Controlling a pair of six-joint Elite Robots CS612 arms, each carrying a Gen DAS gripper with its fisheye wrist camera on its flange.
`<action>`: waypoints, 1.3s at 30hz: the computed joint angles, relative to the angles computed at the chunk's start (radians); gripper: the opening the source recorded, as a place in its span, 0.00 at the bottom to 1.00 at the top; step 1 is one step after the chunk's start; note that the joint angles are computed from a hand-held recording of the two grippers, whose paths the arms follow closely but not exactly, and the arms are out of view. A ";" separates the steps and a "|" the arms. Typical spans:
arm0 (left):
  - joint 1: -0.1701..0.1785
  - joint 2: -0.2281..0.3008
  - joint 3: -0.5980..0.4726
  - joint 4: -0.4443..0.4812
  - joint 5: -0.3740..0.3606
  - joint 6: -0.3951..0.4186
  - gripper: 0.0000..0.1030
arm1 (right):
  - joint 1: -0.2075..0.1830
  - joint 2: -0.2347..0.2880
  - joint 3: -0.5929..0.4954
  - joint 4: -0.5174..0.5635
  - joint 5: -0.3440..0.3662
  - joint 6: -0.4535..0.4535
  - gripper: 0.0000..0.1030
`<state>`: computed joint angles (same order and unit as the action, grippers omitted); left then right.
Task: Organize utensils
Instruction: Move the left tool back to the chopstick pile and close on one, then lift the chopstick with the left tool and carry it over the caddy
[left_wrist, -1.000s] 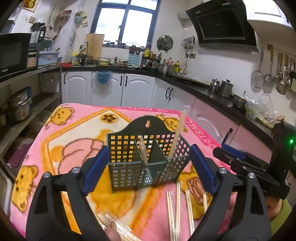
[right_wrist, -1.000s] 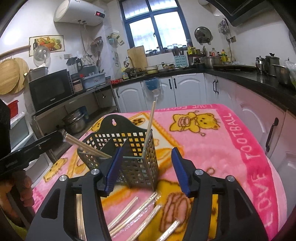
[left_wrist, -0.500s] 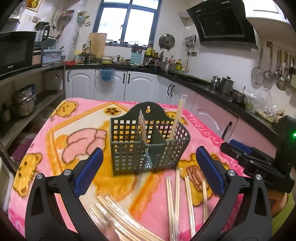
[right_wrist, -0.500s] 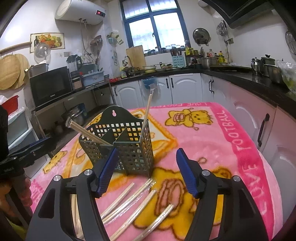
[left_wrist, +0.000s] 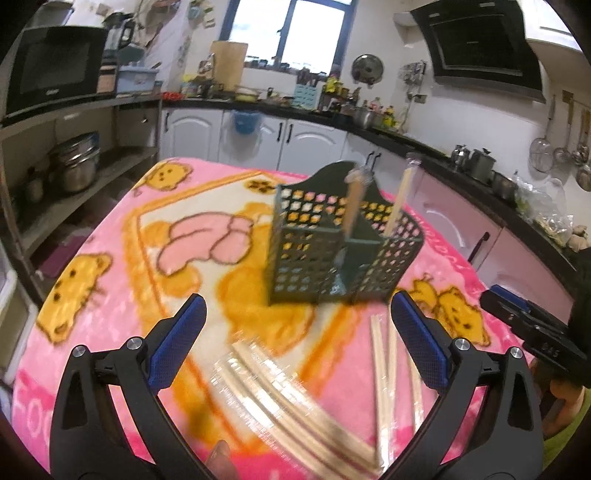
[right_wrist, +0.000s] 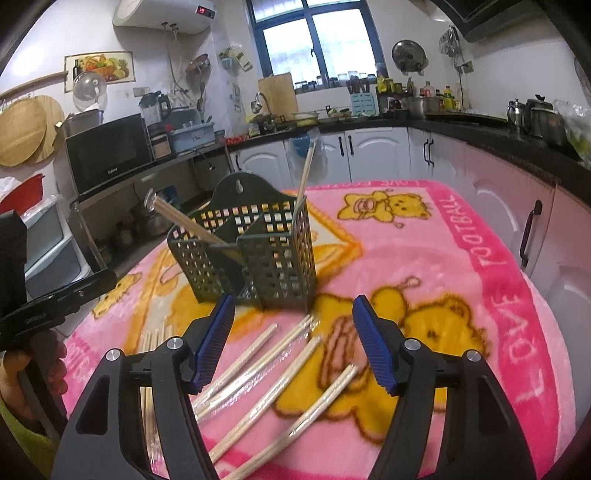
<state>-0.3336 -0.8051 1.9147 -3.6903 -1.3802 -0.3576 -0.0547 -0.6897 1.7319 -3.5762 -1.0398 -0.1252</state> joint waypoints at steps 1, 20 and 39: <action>0.002 0.000 0.005 0.004 0.005 -0.008 0.90 | -0.001 0.001 0.001 0.005 0.004 -0.004 0.62; 0.034 0.016 0.055 0.070 -0.041 -0.097 0.88 | 0.024 -0.002 0.015 0.136 0.008 -0.121 0.62; 0.113 0.076 -0.035 0.172 -0.300 -0.258 0.26 | 0.034 0.014 -0.034 0.255 -0.023 -0.127 0.52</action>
